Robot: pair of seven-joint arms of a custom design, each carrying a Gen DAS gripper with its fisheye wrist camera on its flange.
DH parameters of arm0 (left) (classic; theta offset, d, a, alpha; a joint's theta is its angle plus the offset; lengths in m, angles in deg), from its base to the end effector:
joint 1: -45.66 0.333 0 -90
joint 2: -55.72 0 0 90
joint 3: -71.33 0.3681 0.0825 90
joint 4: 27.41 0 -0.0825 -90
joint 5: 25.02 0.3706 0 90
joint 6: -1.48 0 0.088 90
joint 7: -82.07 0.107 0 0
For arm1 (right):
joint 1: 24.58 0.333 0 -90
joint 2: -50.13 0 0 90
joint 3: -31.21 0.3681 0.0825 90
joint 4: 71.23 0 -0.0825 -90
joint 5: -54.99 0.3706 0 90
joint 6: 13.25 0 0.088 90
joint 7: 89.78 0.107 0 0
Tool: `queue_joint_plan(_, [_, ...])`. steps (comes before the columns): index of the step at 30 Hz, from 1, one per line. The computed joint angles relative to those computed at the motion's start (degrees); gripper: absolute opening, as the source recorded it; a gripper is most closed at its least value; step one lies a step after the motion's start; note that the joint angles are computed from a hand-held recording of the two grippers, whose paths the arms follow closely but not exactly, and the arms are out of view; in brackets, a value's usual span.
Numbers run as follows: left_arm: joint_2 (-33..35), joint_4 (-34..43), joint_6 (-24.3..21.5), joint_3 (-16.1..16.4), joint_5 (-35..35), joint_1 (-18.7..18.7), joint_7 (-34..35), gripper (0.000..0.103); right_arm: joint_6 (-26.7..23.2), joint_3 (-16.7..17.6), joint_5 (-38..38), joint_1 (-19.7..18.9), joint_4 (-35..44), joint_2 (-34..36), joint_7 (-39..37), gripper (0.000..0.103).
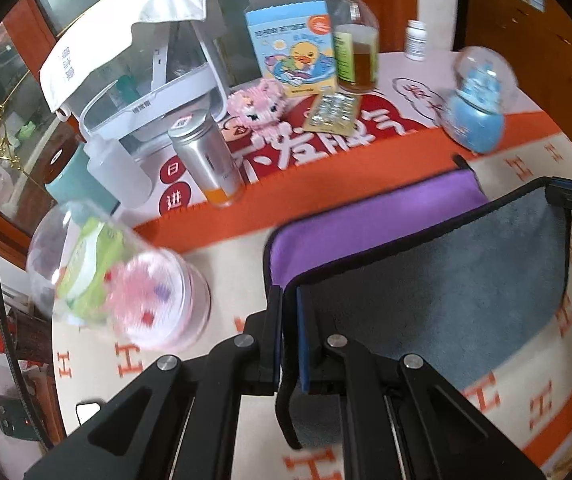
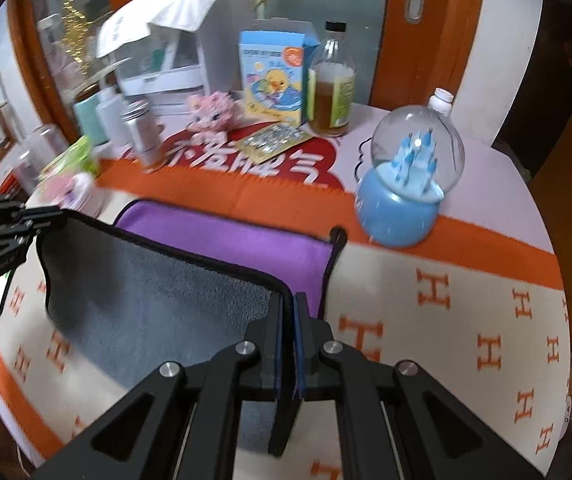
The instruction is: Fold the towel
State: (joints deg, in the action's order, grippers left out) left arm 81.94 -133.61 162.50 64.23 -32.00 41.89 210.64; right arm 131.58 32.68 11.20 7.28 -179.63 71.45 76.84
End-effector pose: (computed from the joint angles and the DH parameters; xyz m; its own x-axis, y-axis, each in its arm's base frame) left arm 0.6847 -0.1135 0.3873 -0.6235 -0.7609 -0.1799 -0.6322 0.6260 -0.4566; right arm 0.5480 0.3669 0.3901 -0.1885 -0.9815 0.0329 -0.8344 0.1424 -0.5324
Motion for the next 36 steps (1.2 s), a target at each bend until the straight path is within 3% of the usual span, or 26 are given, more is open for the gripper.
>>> queue_joint_plan(4, [5.22, 6.01, -0.61, 4.46, 4.0, -4.86, -7.12, 0.005, -0.7, -0.91, 1.35, -1.4, 4.48, 3.84, -2.26, 0.005])
queue_joint_plan(8, [9.39, 10.48, -1.44, 6.55, 7.3, -7.08, -11.86, 0.005, -1.17, -1.71, 3.48, -2.13, 7.99, 7.42, -4.45, 0.005])
queue_joint_plan(15, [14.38, 15.81, -2.66, 7.61, 10.32, -8.45, -17.24, 0.006, -3.78, -2.75, 7.43, -2.28, 12.81, 12.6, -8.56, 0.005])
queue_joint_plan(20, [17.14, 18.96, -3.65, 8.81, 12.34, -9.79, -20.86, 0.013, -4.33, -3.33, 9.41, -2.1, 14.01, 14.06, -8.69, 0.008])
queue_joint_plan(25, [16.91, 18.71, -2.69, 8.26, 12.93, -9.25, -22.74, 0.057, -5.1, -3.85, 9.99, -1.48, 13.83, 13.72, -6.9, 0.019])
queue_joint_plan(28, [14.97, 16.24, -0.66, 7.5, 12.58, -8.41, -22.43, 0.074, -4.63, -4.23, 9.04, -0.75, 12.32, 12.22, -4.82, 0.027])
queue_joint_plan(31, [12.89, 13.96, 0.31, 7.02, 12.11, -7.83, -21.96, 0.081, -4.52, -3.95, 8.33, -0.34, 10.87, 10.46, -3.04, 0.032])
queue_joint_plan(36, [7.78, 8.45, 1.44, 5.4, 9.99, -6.03, -20.86, 0.083, -3.48, -3.2, 7.22, 0.49, 8.01, 6.87, 1.13, 0.041])
